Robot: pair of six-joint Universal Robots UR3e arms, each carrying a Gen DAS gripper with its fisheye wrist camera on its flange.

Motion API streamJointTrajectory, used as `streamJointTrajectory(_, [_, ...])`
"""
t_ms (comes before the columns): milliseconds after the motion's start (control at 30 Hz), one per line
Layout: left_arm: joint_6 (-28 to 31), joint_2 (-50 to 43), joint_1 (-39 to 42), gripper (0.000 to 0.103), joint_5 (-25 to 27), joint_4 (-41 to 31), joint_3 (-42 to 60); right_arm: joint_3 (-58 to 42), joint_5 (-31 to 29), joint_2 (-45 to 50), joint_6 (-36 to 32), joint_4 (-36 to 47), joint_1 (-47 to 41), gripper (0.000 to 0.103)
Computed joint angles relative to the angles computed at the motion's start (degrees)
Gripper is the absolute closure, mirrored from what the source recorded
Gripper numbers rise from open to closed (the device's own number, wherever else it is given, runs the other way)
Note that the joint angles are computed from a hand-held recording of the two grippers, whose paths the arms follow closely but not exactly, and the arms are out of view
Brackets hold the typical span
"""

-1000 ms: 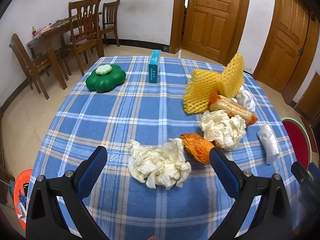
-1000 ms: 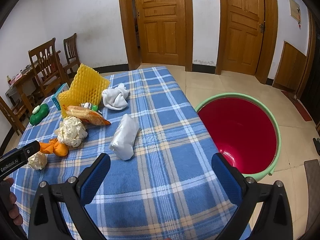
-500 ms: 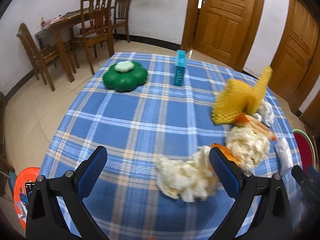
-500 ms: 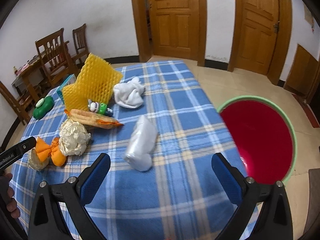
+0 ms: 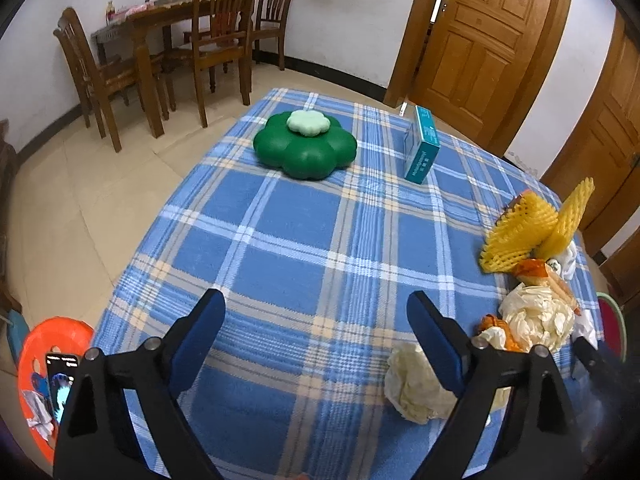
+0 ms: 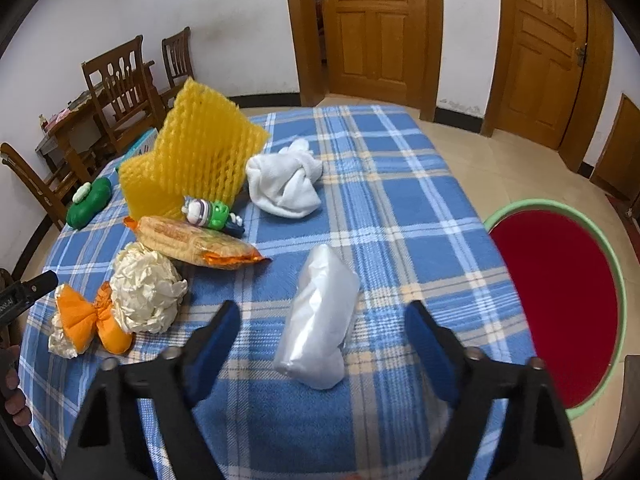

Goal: Collect trash
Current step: 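Grasp the white plastic bag with the right gripper while the left gripper grasps crumpled tissue, then carry both items over the red bin and open both grippers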

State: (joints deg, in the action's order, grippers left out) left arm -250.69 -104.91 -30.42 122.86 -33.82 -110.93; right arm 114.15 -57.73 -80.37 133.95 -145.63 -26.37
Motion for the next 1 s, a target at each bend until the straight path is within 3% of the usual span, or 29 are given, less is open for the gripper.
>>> streamJointTrajectory(167, [0.49,-0.17,-0.58,0.011,-0.22,0.58,0.29,-0.79,0.59,1.36,-2.26,1.32,0.16,0.063])
streamJointTrajectory(233, [0.93,-0.14,-1.21,0.011,-0.41,1.10,0.67,-1.41,1.72,1.02,-3.20,4.10,-0.57,0.070])
streamJointTrajectory(667, [7.06,-5.31,-6.44,0.012,-3.43,2.94,6.53,1.39,8.35,-7.82,-10.83,17.39,-10.02,0.072])
streamJointTrajectory(833, [9.31,-8.24,-4.88,0.021,-7.82,9.02,5.92,2.06,9.83,-11.03,-13.35,22.02,-13.83,0.072])
streamJointTrajectory(933, [10.16,-8.87,-4.89,0.039,-8.76,13.50,4.91,1.86,10.54,-12.36,-15.15,24.83,-16.11,0.072])
streamJointTrajectory(1000, [11.36,-8.60,-4.66,0.061,-10.63,18.20,3.02,1.67,11.08,-13.09,-15.94,26.30,-17.38,0.072])
